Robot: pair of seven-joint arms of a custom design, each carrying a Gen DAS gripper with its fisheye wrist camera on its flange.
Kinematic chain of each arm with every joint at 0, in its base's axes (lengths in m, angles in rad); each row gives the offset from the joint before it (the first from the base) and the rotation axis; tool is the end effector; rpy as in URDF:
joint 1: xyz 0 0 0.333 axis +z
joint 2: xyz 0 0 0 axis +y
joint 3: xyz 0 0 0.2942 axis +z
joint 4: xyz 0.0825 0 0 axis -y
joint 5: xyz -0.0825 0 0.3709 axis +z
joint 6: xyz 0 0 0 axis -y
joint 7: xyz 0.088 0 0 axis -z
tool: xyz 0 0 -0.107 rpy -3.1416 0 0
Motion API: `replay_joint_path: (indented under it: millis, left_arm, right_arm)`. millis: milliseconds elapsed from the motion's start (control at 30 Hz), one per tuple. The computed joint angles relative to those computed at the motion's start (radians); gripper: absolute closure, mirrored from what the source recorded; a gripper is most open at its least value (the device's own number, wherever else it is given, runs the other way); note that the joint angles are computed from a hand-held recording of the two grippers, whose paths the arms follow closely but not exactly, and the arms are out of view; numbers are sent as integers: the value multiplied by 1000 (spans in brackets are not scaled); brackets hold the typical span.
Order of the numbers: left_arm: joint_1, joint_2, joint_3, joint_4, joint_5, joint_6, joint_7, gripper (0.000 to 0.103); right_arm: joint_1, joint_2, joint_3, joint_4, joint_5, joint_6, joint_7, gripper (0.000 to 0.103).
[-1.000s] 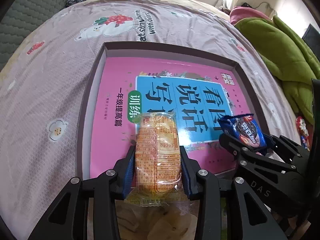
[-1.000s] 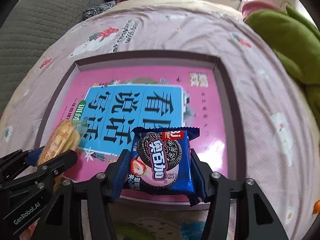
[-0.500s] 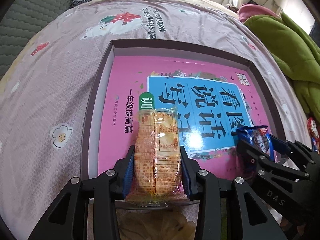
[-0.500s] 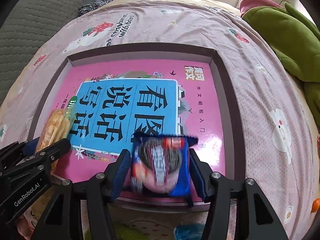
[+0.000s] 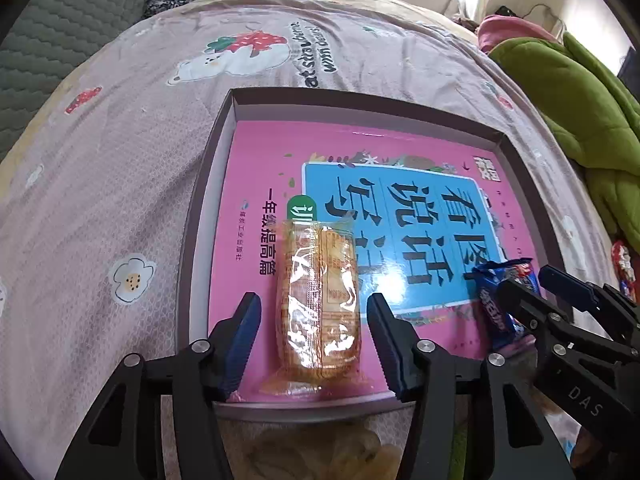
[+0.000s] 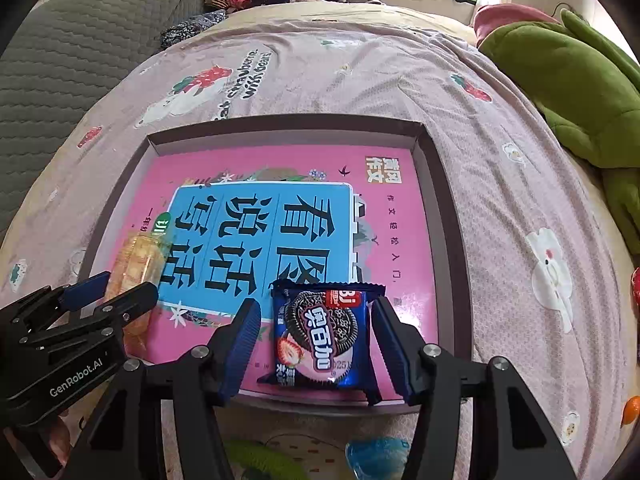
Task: Organize objects
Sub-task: 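Open the left tool over the tray while the right tool releases the cookie pack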
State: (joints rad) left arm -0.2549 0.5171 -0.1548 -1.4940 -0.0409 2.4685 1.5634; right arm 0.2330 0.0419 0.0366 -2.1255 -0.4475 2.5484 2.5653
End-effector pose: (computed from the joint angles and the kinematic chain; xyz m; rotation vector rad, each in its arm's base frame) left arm 0.6624 -0.2656 0.4108 -1.6782 2.3696 -0.6563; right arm 0.5467 0.1568 0.4157 -1.5330 2.3121 -0.5212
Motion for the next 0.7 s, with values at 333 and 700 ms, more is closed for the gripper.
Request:
replay_joint_path:
  millis: [333,700]
  left_arm:
    - [-5,-91,9,-109,30,66,-18,40]
    - [24,-221,-8,-252,8,140,-27,37]
  right_arm:
    - [11,-47,15,-12,-30,-24,13,46]
    - [16,-135,39,-50,-69,-51,50,45]
